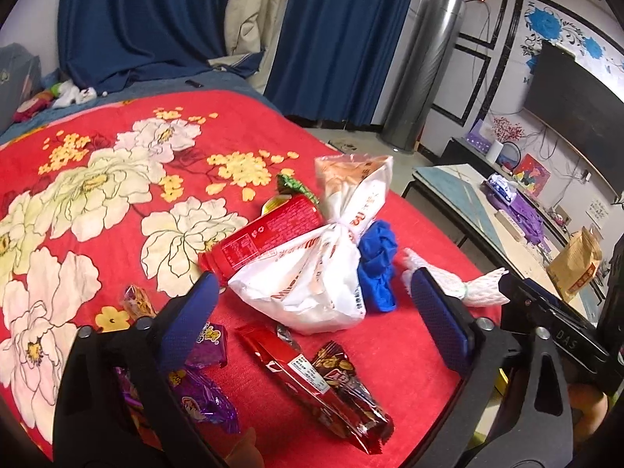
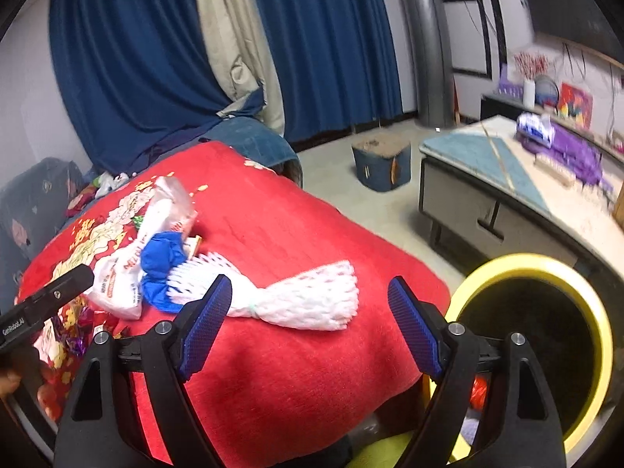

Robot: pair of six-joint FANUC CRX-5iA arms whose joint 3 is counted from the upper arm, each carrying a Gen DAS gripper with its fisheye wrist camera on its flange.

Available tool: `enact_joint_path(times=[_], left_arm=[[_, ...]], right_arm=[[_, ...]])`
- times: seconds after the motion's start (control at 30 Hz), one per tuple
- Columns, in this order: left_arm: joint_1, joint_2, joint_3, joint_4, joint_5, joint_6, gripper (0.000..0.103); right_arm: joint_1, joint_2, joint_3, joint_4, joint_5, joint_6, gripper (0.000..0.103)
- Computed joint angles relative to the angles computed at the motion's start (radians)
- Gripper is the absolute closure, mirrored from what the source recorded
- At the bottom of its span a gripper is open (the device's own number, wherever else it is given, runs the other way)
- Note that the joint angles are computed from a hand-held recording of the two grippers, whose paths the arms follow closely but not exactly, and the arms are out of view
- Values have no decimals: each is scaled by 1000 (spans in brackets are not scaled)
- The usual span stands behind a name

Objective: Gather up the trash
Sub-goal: 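Grasp the white plastic bag with the left tool while the right tool grasps the long mesh net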

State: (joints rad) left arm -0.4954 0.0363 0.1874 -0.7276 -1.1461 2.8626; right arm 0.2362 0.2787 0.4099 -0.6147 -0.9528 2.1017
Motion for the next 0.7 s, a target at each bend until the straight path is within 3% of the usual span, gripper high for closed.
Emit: enact_joint_path(times=[0.2,0.33,0.47,0.7], left_arm=[[20,8,-6,30,2,5,29],[26,11,-7,37,-9,16,45],[27,12,-7,44,-14,17,51],[27,4,-19,55,4,13,70]], right_arm=[[-27,57,62,-36,-78,-41,28],[-42,84,94,-67,-136,-31,52],[-57,93,107,-104,-179,-3,74],[-60,61,81,-112,-161,40,83]])
